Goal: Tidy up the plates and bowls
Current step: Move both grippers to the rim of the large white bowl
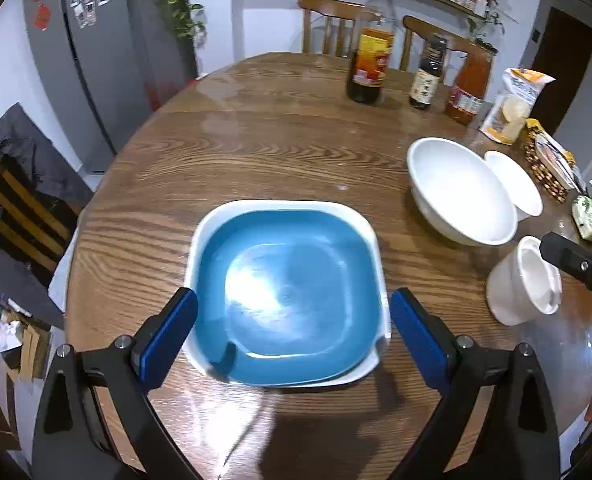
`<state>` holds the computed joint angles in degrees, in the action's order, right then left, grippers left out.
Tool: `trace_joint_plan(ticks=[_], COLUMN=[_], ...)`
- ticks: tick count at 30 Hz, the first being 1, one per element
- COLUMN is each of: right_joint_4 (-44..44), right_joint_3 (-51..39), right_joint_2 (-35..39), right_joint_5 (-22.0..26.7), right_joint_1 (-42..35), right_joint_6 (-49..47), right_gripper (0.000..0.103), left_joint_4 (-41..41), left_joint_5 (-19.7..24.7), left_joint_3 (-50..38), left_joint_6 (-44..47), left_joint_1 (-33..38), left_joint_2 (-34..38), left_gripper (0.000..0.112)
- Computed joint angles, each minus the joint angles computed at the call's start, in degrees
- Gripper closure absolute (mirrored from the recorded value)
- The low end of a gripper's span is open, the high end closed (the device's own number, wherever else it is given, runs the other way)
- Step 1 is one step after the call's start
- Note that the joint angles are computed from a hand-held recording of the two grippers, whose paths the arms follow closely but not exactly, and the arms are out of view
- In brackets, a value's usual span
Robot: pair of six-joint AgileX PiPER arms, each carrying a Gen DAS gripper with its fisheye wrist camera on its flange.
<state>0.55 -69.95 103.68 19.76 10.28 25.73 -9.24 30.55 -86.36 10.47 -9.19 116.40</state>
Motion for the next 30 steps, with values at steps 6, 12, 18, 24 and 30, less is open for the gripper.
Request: trace_joint_plan(ticks=[6,12,18,24,30], right_joint_4=[1.43,5.59,17.42,25.73,33.69], right_joint_3=[4.82,7.03,5.11,-2.56,-13.21], right_joint_2=[-3.18,-4.8,-3.29,2.15,10.86], right_joint_5=[-1.8,-2.38,-0.97,4.55,13.14], right_joint_1=[-3.76,-7.11,-10.36,-13.04,-15.95], right_joint_6=[0.08,-3.97,-17.05,-27.43,-34.98], right_gripper=[0.029,0.029,0.029,0.029,0.029], left_joint_4=[-1.99,-2.23,-4.12,-0.32,5.39], left_joint_5=[1.94,5.64,9.57,15.34,25.79], left_joint_3=[-2.93,-8.93,-14.42,-27.11,-47.41], left_joint_6=[1.3,-1.41,-2.5,-8.53,-14.68], left_joint_1=[-2.32,-4.31,-6.32,-8.8,-10.04], left_joint_2=[1.62,4.76,6.86,13.77,25.39], left_gripper=[0.015,0.015,0.015,0.015,0.015])
